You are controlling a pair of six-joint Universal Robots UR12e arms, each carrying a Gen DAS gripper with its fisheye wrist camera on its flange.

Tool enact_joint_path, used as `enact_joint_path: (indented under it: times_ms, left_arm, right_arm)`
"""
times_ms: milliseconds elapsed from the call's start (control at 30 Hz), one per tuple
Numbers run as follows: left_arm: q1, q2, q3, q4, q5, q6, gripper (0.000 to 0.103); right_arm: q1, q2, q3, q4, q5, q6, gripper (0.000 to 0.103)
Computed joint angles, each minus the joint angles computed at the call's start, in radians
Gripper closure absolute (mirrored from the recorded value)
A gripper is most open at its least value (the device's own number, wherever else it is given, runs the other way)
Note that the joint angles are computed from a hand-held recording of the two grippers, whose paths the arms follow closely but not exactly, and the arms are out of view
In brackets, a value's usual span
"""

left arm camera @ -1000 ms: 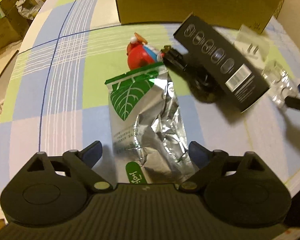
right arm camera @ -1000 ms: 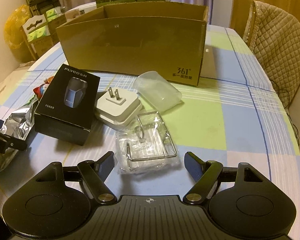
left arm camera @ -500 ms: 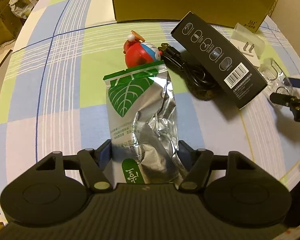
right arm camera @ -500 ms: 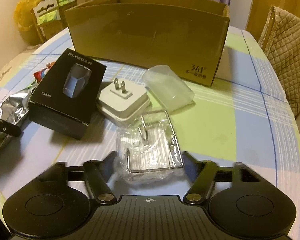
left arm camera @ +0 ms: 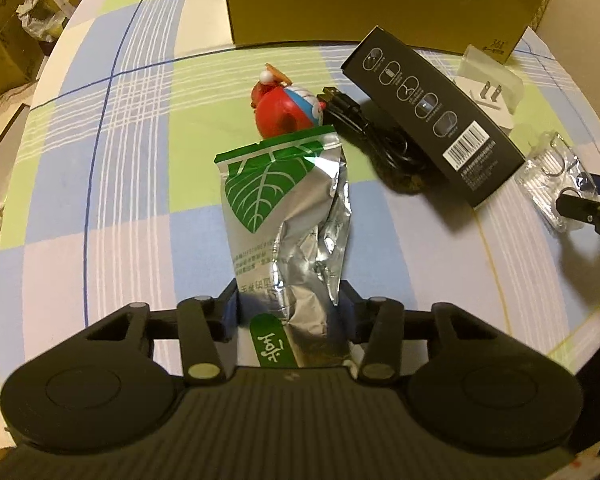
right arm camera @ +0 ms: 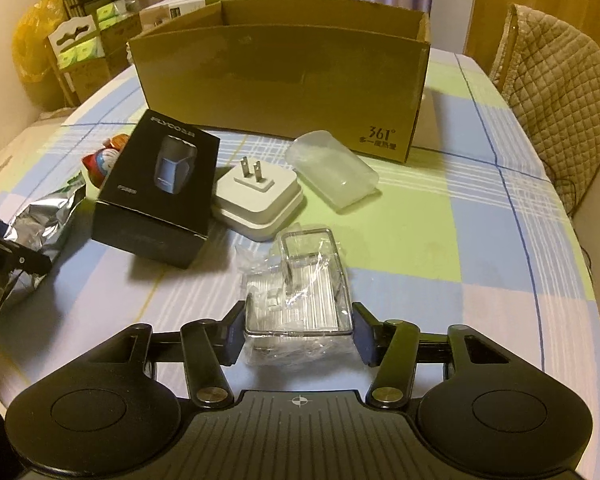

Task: Organize objects
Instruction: 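Grasp the silver tea bag with the left tool while the right tool grasps the clear plastic tray, then carry the tea bag and plastic tray into the box and open both tools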

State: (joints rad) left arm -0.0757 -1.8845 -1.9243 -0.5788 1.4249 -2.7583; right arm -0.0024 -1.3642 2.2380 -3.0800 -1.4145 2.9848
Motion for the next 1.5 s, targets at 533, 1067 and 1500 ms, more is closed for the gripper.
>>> enact_joint_path:
  times_ms: [533,1067,1500]
  left_arm:
    - [0.028,0.084,-0.022,0.008,-0.064,-0.001,0.061]
    - [0.003,0.101,0.080,-0.035,-0.144,0.068,0.061]
    - [-0.069,-0.021,0.327,-0.084,-0.131,0.108,0.060]
  right_arm:
    - [0.014,-0.077,0.016,-0.024,-0.001,0.041,0.052]
    - [0.014,-0.103,-0.055,0.013,0.024,0.040,0.052]
    - [0.001,0.005,-0.279,0.064,0.051,0.041,0.052]
